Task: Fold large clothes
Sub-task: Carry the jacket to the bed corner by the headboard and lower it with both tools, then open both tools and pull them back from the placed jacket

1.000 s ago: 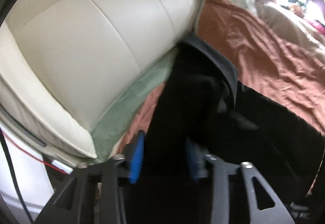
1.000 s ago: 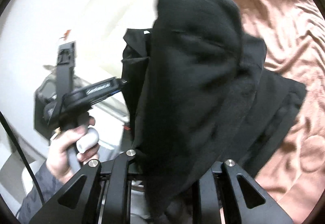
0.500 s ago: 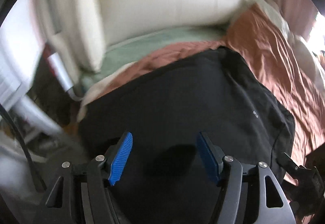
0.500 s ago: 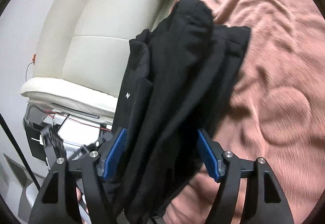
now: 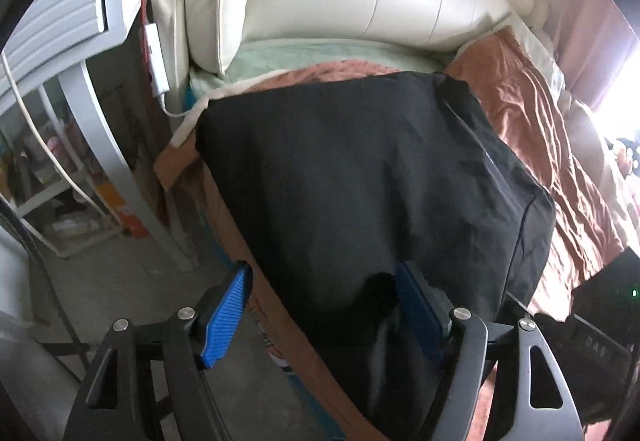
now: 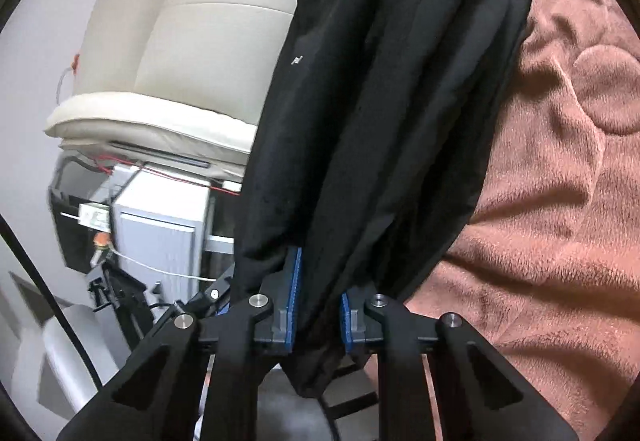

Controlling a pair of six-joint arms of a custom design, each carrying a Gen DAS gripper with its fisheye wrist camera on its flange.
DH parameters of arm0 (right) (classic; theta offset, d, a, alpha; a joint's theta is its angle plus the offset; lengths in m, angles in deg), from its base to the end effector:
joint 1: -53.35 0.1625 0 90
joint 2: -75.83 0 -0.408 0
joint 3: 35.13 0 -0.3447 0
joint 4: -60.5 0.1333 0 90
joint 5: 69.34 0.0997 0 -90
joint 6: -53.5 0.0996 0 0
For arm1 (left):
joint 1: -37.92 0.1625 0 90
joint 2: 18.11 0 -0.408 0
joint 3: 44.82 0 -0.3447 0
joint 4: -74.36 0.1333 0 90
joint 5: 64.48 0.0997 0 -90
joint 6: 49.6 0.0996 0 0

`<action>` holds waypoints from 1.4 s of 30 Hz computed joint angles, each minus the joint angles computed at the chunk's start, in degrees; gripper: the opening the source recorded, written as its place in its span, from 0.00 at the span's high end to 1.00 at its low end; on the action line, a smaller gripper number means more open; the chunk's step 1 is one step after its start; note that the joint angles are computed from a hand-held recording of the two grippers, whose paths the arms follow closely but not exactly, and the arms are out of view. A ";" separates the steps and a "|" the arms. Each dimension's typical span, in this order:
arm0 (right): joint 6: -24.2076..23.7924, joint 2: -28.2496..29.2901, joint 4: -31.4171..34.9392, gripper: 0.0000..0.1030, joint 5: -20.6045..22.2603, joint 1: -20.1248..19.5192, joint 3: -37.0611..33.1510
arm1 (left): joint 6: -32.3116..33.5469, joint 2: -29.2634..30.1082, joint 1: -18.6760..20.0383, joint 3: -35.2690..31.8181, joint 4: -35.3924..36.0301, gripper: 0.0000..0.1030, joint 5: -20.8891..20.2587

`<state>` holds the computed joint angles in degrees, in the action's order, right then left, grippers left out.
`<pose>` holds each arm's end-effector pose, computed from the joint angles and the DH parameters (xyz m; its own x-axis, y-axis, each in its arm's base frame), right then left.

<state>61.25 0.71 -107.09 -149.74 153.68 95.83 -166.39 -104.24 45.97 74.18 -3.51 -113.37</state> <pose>0.2241 -0.3935 0.2173 -0.9726 -0.1122 -0.2035 -0.0357 0.9374 -0.3463 -0.3034 -0.2437 0.2589 -0.7849 -0.4540 -0.4217 0.0012 0.6794 -0.7337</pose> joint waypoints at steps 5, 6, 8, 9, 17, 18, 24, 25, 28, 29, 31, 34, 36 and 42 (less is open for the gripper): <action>1.69 0.06 2.83 0.87 -3.19 1.21 -2.20 | 0.82 0.55 -1.78 0.45 -1.42 0.27 -2.54; 1.88 -0.32 2.97 0.87 -3.95 1.72 -2.34 | 0.64 1.10 -2.33 -0.17 -0.73 0.27 -2.99; 1.69 -1.74 2.80 0.87 -6.20 3.52 -1.83 | 0.62 1.70 -3.48 -0.96 -0.02 0.27 -3.24; 1.47 -2.59 3.21 0.86 -7.16 4.39 -1.79 | 0.71 1.84 -4.05 -1.30 -0.16 0.27 -3.23; -0.06 -13.95 9.57 0.25 -20.70 12.88 -1.17 | -2.79 4.14 -9.47 -4.93 1.97 0.27 -2.55; 0.40 -15.02 10.46 0.25 -22.42 13.87 -1.30 | -3.30 4.52 -9.95 -5.60 2.54 0.27 -2.73; 3.80 -26.06 16.36 0.23 -32.53 20.06 0.50 | -5.66 9.17 -14.05 -11.42 6.54 0.21 -2.23; 3.66 -27.80 16.99 0.22 -33.72 20.84 1.28 | -5.84 10.00 -14.65 -12.30 7.22 0.18 -1.82; 6.23 -30.91 21.35 0.20 -39.84 26.43 1.08 | -5.52 12.62 -16.35 -14.99 8.95 0.03 -0.71; 7.44 -32.28 23.36 0.20 -41.42 28.39 0.89 | -5.30 13.30 -16.81 -15.65 9.24 0.01 -0.44; 9.23 -35.78 27.11 0.20 -42.53 31.20 0.55 | -5.02 14.65 -17.77 -16.86 9.62 0.01 -0.67; 13.35 -38.41 31.22 0.15 -46.14 37.46 0.26 | -4.46 15.42 -18.84 -17.00 7.37 0.01 -1.71; 17.00 -39.87 35.03 0.05 -49.66 42.22 0.33 | -4.20 15.48 -20.24 -16.44 5.39 0.01 -1.71; 37.35 -43.10 54.88 0.00 -60.74 58.04 -2.63 | -4.03 16.55 -24.97 -16.67 3.38 0.01 -1.94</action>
<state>98.59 -42.39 -52.21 -210.48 211.73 93.20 -170.42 -87.69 21.00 57.51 -0.13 -115.31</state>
